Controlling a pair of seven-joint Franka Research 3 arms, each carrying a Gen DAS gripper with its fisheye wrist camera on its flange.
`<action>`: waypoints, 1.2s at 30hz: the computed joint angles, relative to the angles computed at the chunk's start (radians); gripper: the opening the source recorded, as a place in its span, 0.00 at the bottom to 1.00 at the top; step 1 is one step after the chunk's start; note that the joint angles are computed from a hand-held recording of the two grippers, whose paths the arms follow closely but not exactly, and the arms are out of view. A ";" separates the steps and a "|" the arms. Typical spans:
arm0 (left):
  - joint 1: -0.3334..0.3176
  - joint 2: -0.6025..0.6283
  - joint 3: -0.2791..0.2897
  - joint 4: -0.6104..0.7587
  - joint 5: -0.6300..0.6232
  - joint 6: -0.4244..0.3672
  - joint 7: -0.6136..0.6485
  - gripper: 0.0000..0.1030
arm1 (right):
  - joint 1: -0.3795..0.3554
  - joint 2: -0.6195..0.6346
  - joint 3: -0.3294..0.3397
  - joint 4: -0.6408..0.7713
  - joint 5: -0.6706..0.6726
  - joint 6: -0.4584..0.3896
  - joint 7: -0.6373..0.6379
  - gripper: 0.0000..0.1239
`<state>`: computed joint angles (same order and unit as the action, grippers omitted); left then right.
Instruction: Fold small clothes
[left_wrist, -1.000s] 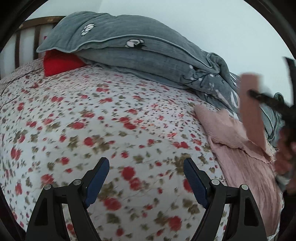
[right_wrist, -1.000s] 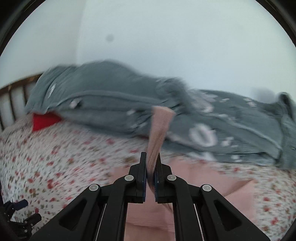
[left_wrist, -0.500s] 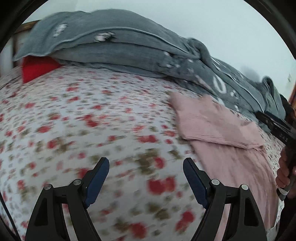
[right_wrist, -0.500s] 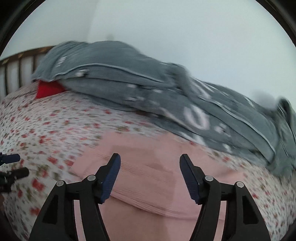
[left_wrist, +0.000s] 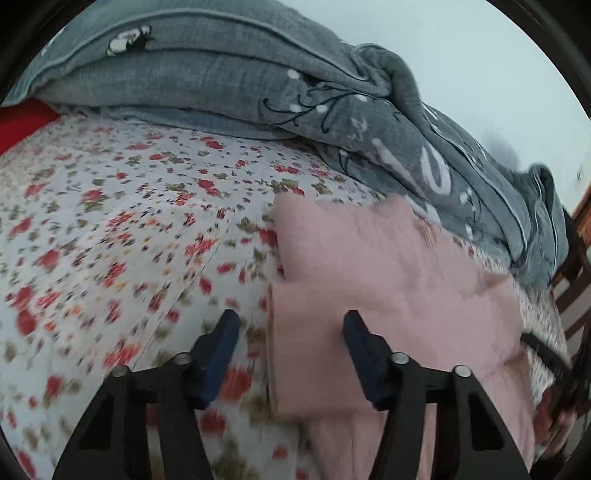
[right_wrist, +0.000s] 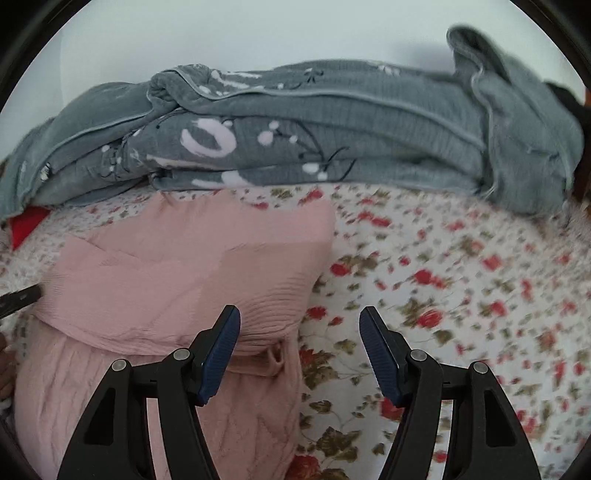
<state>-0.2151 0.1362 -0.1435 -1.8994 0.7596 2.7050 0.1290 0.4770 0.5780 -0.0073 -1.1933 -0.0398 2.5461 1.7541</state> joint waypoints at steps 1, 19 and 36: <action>0.009 0.010 -0.002 0.005 -0.035 0.016 0.017 0.40 | -0.013 -0.005 0.017 -0.017 0.023 0.013 -0.023 0.53; -0.077 0.191 0.029 0.317 0.104 -0.173 0.120 0.11 | -0.016 -0.050 -0.015 -0.136 0.164 0.172 -0.034 0.02; -0.078 0.185 0.027 0.267 0.099 -0.199 0.096 0.59 | 0.014 0.078 -0.019 0.084 0.013 -0.005 -0.062 0.22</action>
